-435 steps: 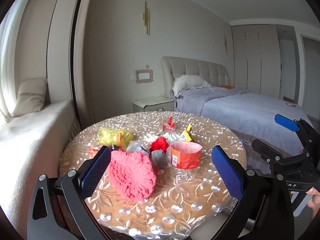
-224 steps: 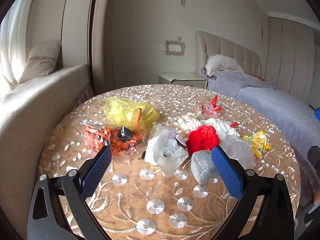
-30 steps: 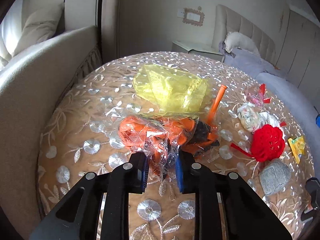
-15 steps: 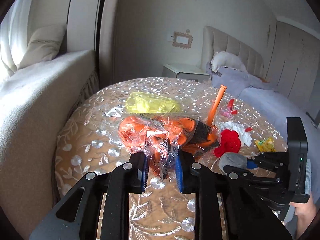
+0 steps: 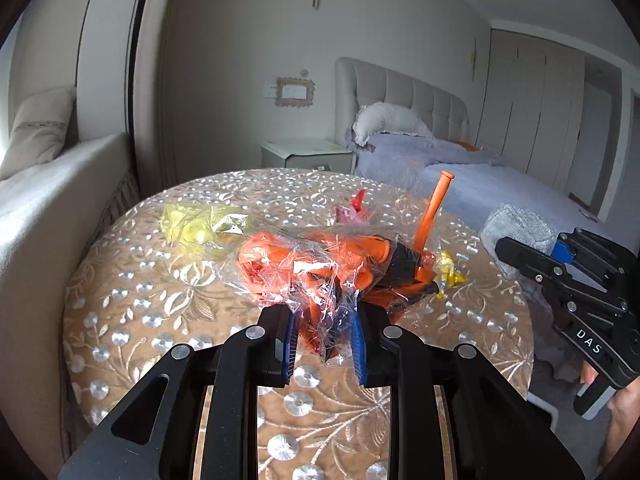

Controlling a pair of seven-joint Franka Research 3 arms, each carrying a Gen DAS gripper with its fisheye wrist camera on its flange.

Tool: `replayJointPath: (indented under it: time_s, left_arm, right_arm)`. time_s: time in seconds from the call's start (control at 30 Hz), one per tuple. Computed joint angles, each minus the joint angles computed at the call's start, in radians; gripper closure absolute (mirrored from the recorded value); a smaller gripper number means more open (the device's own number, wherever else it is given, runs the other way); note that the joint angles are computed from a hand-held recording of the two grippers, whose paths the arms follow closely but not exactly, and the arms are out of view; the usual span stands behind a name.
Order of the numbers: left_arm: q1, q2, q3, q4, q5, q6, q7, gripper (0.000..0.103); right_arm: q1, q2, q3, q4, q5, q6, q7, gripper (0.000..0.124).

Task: Collect trash
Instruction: 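Carry the bagged toy and grey sock with both tools over the trash bin, then open the left tool to drop the toy while the right tool drops the sock into the bin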

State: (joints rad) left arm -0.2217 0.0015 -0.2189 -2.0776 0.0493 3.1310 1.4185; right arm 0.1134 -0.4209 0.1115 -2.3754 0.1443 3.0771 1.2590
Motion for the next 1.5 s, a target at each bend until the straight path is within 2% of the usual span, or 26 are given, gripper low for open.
replayJointPath:
  time_s: [0.07, 0.13, 0.33, 0.37, 0.53, 0.77, 0.93, 1.1, 1.13, 1.17, 1.23, 1.33, 1.37, 1.5]
  left_arm:
    - [-0.026, 0.003, -0.030, 0.001, -0.179, -0.003, 0.172, 0.082]
    - [-0.050, 0.009, -0.061, 0.006, -0.342, -0.002, 0.332, 0.082]
    - [-0.099, 0.041, -0.153, 0.041, -0.684, -0.034, 0.679, 0.082]
    - [-0.104, 0.045, -0.168, 0.045, -0.731, -0.043, 0.730, 0.082]
    - [-0.144, 0.092, -0.235, 0.088, -0.813, -0.076, 0.840, 0.082]
    - [-0.178, 0.176, -0.313, 0.135, -0.775, -0.103, 0.864, 0.081]
    - [-0.200, 0.236, -0.334, 0.162, -0.631, -0.141, 0.761, 0.081]
    - [-0.212, 0.295, -0.359, 0.197, -0.507, -0.206, 0.670, 0.080]
    - [-0.217, 0.307, -0.365, 0.205, -0.493, -0.205, 0.652, 0.074]
    - [-0.211, 0.317, -0.378, 0.210, -0.487, -0.207, 0.644, 0.051]
    - [-0.254, 0.319, -0.333, 0.216, -0.407, -0.219, 0.549, 0.006]
    - [-0.253, 0.319, -0.339, 0.202, -0.340, -0.181, 0.504, 0.005]
    - [-0.269, 0.314, -0.319, 0.200, -0.298, -0.178, 0.468, 0.005]
    - [-0.244, 0.310, -0.339, 0.199, -0.243, -0.162, 0.426, 0.005]
  right_arm:
    - [-0.075, -0.067, 0.042, -0.054, -0.031, 0.004, 0.035, 0.102]
    - [-0.122, -0.130, 0.055, -0.107, -0.042, 0.006, 0.060, 0.102]
    - [-0.280, -0.326, 0.107, -0.272, -0.075, -0.006, 0.136, 0.102]
    - [-0.305, -0.361, 0.113, -0.300, -0.080, -0.008, 0.147, 0.102]
    - [-0.392, -0.524, 0.109, -0.421, -0.100, -0.069, 0.187, 0.102]
    - [-0.483, -0.731, 0.098, -0.550, -0.136, -0.177, 0.247, 0.102]
    - [-0.522, -0.804, 0.082, -0.602, -0.165, -0.216, 0.276, 0.102]
    - [-0.558, -0.819, 0.066, -0.618, -0.181, -0.210, 0.297, 0.102]
    - [-0.564, -0.822, 0.063, -0.622, -0.182, -0.207, 0.299, 0.102]
    - [-0.569, -0.834, 0.041, -0.634, -0.187, -0.204, 0.285, 0.102]
    - [-0.575, -0.837, 0.033, -0.639, -0.186, -0.209, 0.277, 0.101]
    - [-0.581, -0.829, 0.023, -0.644, -0.183, -0.211, 0.268, 0.101]
    - [-0.581, -0.827, 0.020, -0.647, -0.181, -0.211, 0.265, 0.101]
    - [-0.573, -0.831, 0.003, -0.656, -0.174, -0.214, 0.245, 0.101]
